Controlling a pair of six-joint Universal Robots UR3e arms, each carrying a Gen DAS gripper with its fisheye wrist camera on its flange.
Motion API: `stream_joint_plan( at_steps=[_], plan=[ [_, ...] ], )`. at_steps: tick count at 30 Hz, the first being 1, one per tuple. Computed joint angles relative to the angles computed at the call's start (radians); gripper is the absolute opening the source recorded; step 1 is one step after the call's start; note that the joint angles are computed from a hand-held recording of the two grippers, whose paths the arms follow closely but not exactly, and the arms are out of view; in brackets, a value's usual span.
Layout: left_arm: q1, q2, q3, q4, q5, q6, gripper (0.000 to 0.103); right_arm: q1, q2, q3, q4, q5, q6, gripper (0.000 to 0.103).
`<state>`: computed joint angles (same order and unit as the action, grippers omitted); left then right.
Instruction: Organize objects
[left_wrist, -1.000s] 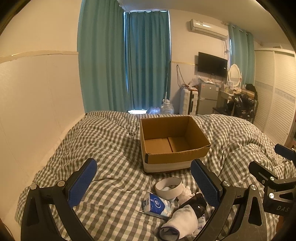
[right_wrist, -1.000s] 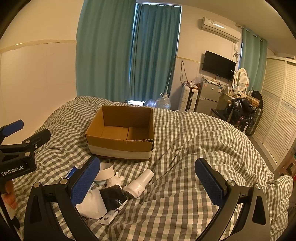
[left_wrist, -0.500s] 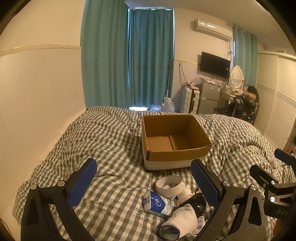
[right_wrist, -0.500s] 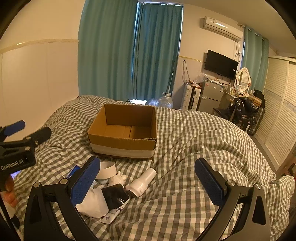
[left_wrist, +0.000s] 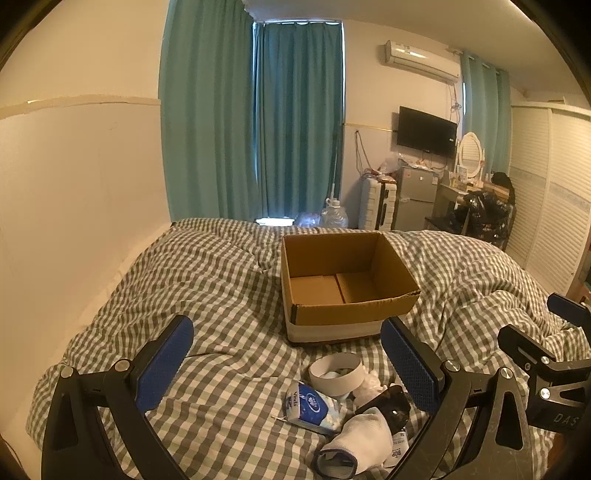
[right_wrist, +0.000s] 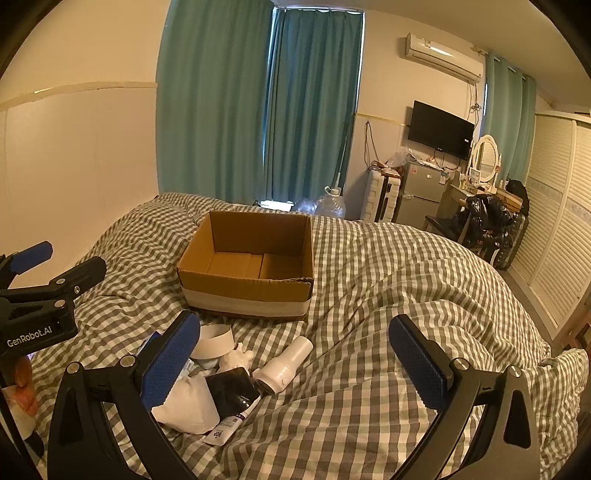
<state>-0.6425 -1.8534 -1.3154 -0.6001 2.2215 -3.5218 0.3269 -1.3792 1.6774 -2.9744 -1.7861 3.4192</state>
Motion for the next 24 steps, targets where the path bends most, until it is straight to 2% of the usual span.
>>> stream_joint_plan(
  at_steps=[8, 12, 14, 16, 21, 24],
  plan=[
    [0.014, -0.012, -0.011, 0.002, -0.035, 0.005, 0.103, -0.030, -0.004, 0.005, 0.018, 0.050, 0.032, 0.101],
    [0.015, -0.046, 0.002, -0.013, -0.028, 0.028, 0.103, -0.028, 0.016, -0.003, 0.034, 0.053, 0.029, 0.091],
    [0.022, -0.061, 0.000, -0.019, -0.035, 0.034, 0.103, -0.029, 0.022, -0.004, 0.048, 0.068, 0.027, 0.090],
    [0.036, -0.067, -0.016, -0.026, -0.060, 0.024, 0.103, -0.029, 0.030, -0.008, 0.056, 0.074, 0.020, 0.090],
    [0.104, -0.045, -0.088, -0.028, -0.188, -0.031, 0.103, -0.028, 0.063, -0.037, 0.086, 0.079, 0.014, 0.089],
    [0.112, -0.069, -0.087, -0.018, -0.193, -0.020, 0.103, -0.041, 0.118, -0.078, 0.090, 0.101, 0.015, 0.089]
  ],
)
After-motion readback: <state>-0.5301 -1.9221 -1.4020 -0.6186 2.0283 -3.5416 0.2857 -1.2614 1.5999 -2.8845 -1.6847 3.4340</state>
